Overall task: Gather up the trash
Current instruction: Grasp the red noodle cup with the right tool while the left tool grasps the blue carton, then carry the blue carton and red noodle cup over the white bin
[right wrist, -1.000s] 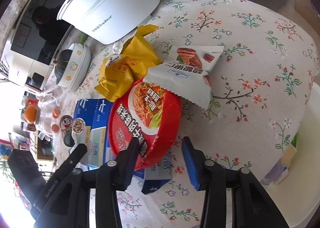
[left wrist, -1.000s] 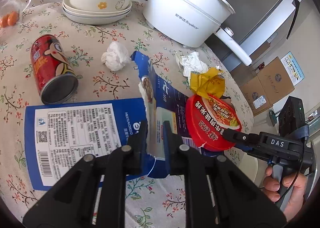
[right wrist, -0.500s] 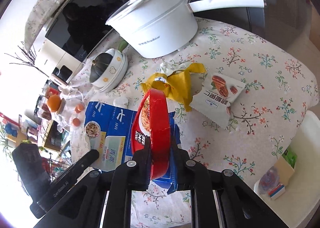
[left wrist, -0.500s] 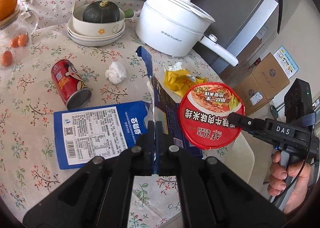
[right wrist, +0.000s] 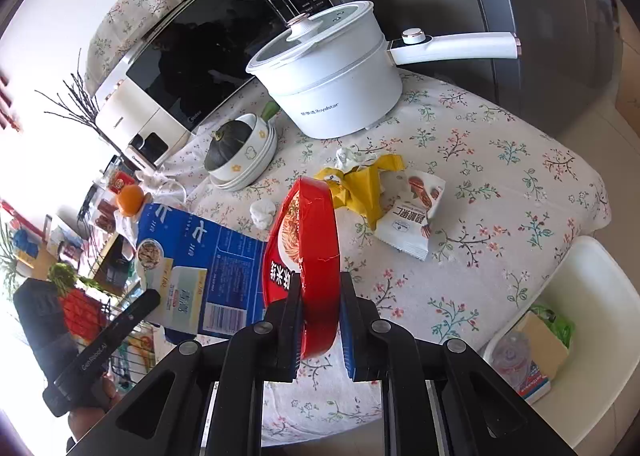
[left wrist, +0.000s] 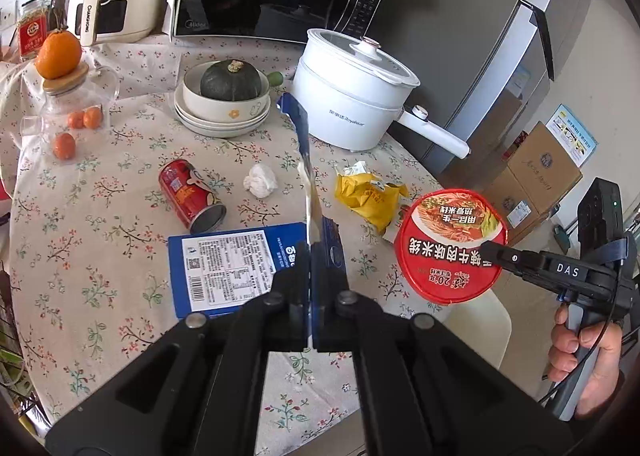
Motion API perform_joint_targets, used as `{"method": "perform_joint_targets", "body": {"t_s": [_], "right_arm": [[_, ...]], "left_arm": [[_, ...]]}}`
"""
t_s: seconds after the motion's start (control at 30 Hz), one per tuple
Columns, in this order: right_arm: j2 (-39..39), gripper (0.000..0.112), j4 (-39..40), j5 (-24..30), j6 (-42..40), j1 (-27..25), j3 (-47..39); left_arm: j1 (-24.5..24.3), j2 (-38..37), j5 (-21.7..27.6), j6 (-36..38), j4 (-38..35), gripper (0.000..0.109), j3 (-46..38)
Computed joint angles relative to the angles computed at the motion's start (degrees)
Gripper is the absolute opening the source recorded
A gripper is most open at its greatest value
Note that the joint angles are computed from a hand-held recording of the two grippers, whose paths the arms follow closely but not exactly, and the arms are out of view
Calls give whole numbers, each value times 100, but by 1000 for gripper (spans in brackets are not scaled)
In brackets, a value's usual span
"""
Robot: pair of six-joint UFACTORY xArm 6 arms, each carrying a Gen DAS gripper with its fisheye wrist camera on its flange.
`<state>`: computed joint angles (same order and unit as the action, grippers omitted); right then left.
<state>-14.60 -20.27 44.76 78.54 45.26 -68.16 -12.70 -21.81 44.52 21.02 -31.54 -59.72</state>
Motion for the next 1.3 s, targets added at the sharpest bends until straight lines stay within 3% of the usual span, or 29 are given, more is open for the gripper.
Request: {"method": "perform_joint_targets", "body": {"t_s": [0.4,0.77,1.07,1.3], "right_arm": [[-1004,16,-273,790,210,423,707],[-1961,16,-271,1510,569,885,1485],[-2747,16,-320,2106,1033,1231,2099],[-3616,16,-333,2839,1507,1448,2667]], "left_arm": [[-45,-1212,-40,352,-438,0,1074],[-57,-1783,725,777,-999,1,1418],[-989,-1941,527,636,-927,1,1520],[-2072,-1630,-190,553,-871,1,1595]]}}
